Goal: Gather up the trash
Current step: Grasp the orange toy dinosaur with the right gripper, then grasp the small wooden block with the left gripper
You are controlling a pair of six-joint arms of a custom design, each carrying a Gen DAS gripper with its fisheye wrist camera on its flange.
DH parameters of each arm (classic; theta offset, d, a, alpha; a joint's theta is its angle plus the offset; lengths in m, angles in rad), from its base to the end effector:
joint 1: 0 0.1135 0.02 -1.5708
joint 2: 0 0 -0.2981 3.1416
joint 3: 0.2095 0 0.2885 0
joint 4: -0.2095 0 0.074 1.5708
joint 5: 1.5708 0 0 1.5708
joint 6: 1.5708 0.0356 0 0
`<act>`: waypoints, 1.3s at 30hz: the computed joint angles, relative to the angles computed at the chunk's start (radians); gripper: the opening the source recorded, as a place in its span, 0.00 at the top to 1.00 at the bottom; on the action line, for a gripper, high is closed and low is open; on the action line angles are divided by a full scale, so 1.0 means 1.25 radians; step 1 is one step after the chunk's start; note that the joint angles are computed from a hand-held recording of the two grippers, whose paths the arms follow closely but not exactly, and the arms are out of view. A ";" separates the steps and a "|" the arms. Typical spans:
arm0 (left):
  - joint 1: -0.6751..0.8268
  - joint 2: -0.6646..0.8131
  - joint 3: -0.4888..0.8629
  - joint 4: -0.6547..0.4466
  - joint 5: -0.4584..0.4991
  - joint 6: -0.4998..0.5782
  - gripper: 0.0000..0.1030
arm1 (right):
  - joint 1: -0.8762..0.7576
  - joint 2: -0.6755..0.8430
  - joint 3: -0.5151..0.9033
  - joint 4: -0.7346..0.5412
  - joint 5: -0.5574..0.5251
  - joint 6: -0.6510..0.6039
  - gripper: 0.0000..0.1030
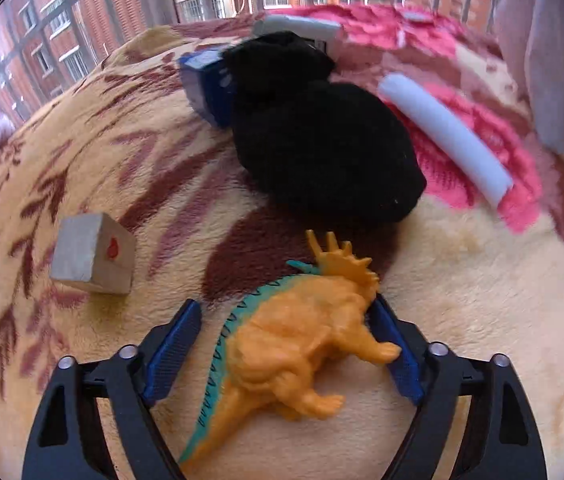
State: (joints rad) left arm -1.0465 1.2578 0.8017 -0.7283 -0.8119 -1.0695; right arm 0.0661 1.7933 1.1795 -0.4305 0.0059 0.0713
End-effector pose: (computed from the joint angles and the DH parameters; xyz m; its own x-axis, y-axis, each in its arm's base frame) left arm 0.1451 -0.1992 0.2355 -0.6252 -0.1243 -0.7705 -0.1861 0.9825 -0.0075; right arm 0.4052 0.0266 0.1960 -0.8650 0.0141 -0.5016 -0.0015 0.9995 0.0307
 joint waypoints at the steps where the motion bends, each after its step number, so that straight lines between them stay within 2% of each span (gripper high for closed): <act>1: 0.010 0.008 0.007 0.001 0.001 0.011 0.11 | 0.002 -0.016 -0.014 0.012 -0.004 -0.010 0.35; 8: 0.033 0.061 0.061 0.017 0.006 0.059 0.11 | -0.078 -0.076 -0.076 0.040 -0.161 -0.013 0.36; 11: 0.028 0.101 0.095 0.013 -0.004 0.077 0.11 | -0.096 -0.120 -0.101 0.041 -0.196 -0.029 0.36; 16: 0.043 0.152 0.138 0.037 0.020 0.128 0.11 | -0.152 -0.198 -0.153 0.045 -0.255 -0.106 0.36; 20: 0.075 0.195 0.185 0.059 0.054 0.192 0.11 | -0.239 -0.274 -0.207 0.039 -0.341 -0.191 0.36; 25: 0.186 0.299 0.304 0.096 0.130 0.321 0.11 | -0.380 -0.349 -0.263 0.011 -0.464 -0.288 0.36; 29: 0.298 0.439 0.454 0.100 0.258 0.404 0.11 | -0.475 -0.370 -0.283 -0.016 -0.537 -0.343 0.36; 33: 0.350 0.559 0.569 0.119 0.311 0.408 0.11 | -0.517 -0.375 -0.290 -0.028 -0.572 -0.369 0.36; 35: 0.359 0.588 0.591 0.137 0.318 0.408 0.11 | -0.523 -0.382 -0.296 -0.024 -0.577 -0.376 0.36; 37: 0.375 0.626 0.620 0.134 0.372 0.408 0.35 | -0.524 -0.393 -0.305 -0.018 -0.579 -0.383 0.36; 38: 0.385 0.651 0.649 0.105 0.406 0.409 0.62 | -0.525 -0.398 -0.309 -0.018 -0.581 -0.388 0.36; 39: 0.392 0.669 0.665 0.091 0.426 0.406 0.63 | -0.523 -0.406 -0.316 -0.014 -0.586 -0.387 0.36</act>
